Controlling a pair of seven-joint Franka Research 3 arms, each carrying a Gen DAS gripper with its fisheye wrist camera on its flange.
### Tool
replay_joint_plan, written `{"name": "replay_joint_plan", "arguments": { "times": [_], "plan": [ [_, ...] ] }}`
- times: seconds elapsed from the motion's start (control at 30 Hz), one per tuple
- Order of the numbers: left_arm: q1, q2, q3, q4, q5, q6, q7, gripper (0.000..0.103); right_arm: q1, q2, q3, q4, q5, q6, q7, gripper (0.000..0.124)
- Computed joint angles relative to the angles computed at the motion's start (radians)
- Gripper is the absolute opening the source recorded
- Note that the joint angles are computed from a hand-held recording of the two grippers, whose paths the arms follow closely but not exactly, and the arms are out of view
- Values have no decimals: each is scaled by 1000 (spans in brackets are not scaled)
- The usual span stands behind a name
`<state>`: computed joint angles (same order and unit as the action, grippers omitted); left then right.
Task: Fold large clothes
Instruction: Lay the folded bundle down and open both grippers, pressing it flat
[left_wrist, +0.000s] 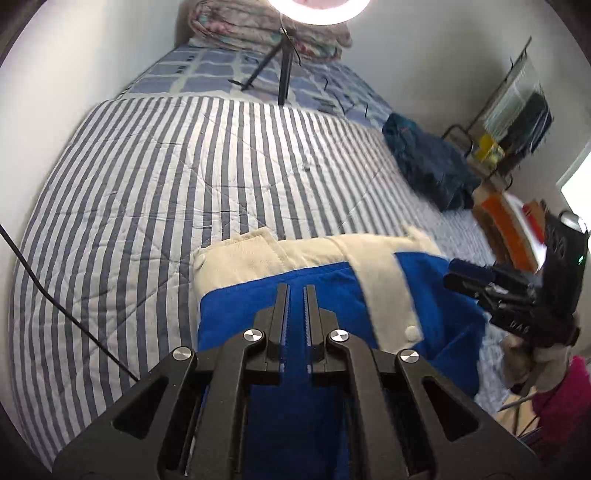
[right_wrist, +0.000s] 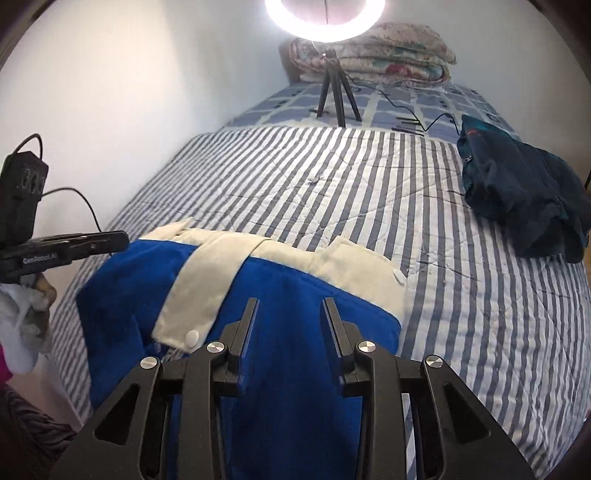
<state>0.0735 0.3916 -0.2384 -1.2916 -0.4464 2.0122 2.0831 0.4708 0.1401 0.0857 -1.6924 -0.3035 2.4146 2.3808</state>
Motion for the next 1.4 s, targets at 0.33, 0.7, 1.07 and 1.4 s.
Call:
{"name": "replay_joint_plan", "arguments": {
  "times": [0.33, 0.7, 1.07, 1.4],
  "plan": [
    [29, 90, -15, 10, 0, -52, 39, 3, 6, 44, -4, -40, 75, 2, -84, 28],
    [85, -96, 27, -157, -87, -108, 154, 3, -22, -187, 49, -227, 180, -5, -100, 28],
    [65, -96, 60, -214, -52, -117, 163, 3, -37, -192, 69, -290, 286, -13, -130, 27],
    [196, 136, 27, 111, -311, -360, -77, 74, -92, -384, 86, -522, 360, 195, -111, 65]
  ]
}}
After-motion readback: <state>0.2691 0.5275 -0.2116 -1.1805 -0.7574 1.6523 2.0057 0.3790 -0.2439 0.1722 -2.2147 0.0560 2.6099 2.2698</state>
